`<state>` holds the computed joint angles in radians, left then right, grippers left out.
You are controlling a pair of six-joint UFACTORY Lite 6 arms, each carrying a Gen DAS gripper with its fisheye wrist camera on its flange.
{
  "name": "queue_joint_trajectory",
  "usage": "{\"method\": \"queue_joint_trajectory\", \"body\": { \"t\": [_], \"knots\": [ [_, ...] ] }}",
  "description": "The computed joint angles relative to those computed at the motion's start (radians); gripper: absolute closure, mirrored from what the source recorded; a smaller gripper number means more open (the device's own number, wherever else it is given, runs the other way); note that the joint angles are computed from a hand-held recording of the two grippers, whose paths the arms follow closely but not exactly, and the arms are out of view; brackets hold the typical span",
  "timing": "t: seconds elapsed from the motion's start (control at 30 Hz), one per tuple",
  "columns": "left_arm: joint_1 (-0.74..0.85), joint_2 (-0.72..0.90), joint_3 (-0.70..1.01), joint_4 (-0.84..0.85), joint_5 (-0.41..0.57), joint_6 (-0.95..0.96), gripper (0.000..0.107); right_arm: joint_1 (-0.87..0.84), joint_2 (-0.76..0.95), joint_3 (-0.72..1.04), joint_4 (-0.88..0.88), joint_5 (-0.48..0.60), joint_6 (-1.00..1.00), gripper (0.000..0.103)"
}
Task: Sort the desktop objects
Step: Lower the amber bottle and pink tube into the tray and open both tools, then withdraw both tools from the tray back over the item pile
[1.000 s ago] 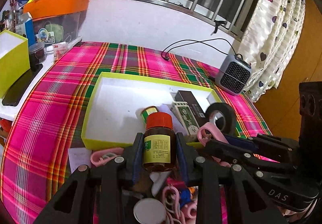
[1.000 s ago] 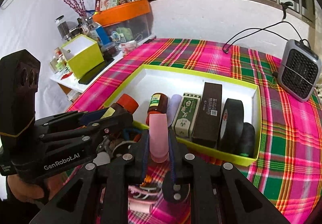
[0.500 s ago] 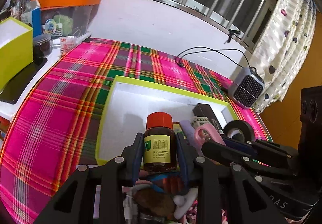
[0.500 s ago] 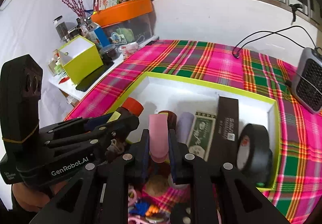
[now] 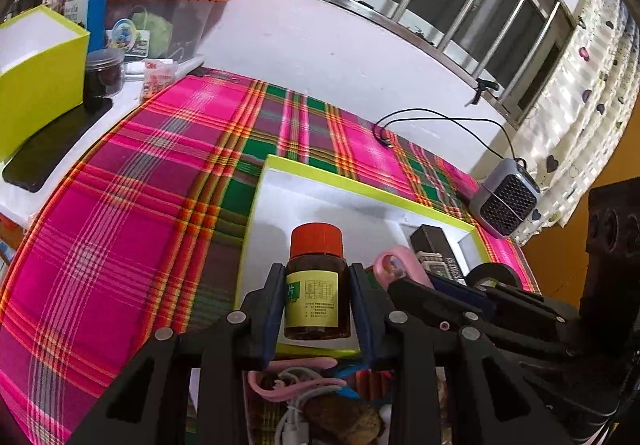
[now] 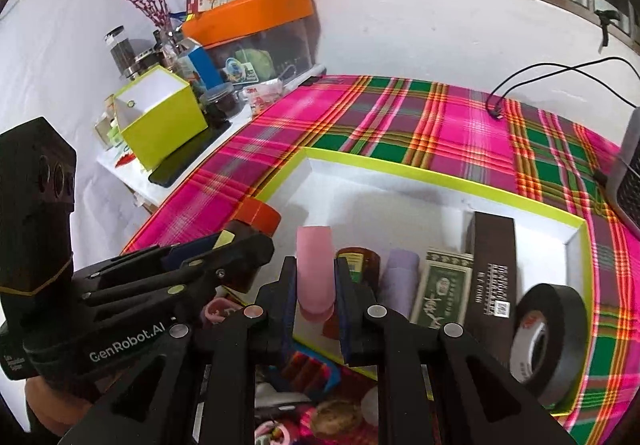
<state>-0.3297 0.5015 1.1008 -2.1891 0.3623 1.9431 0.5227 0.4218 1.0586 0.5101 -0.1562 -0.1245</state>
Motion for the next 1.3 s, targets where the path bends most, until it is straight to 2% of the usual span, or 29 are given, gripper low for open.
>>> {"method": "queue_joint_trajectory", "body": {
  "t": [0.33, 0.77, 1.07, 1.3],
  "knots": [
    [0.02, 0.029, 0.022, 0.054, 0.001, -0.055, 0.076, -0.005, 0.059, 0.062, 0.09, 0.025, -0.09, 0.085],
    [0.011, 0.055, 0.05, 0.103, 0.007, -0.088, 0.075, -0.014, 0.046, 0.047, 0.039, 0.024, -0.031, 0.084],
    [-0.005, 0.031, 0.015, 0.026, 0.027, 0.015, 0.075, 0.004, -0.029, -0.027, 0.13, -0.002, -0.112, 0.083],
    [-0.016, -0.004, -0.03, -0.048, 0.042, 0.102, 0.075, 0.036, -0.121, -0.12, 0.272, -0.025, -0.237, 0.083]
  ]
}}
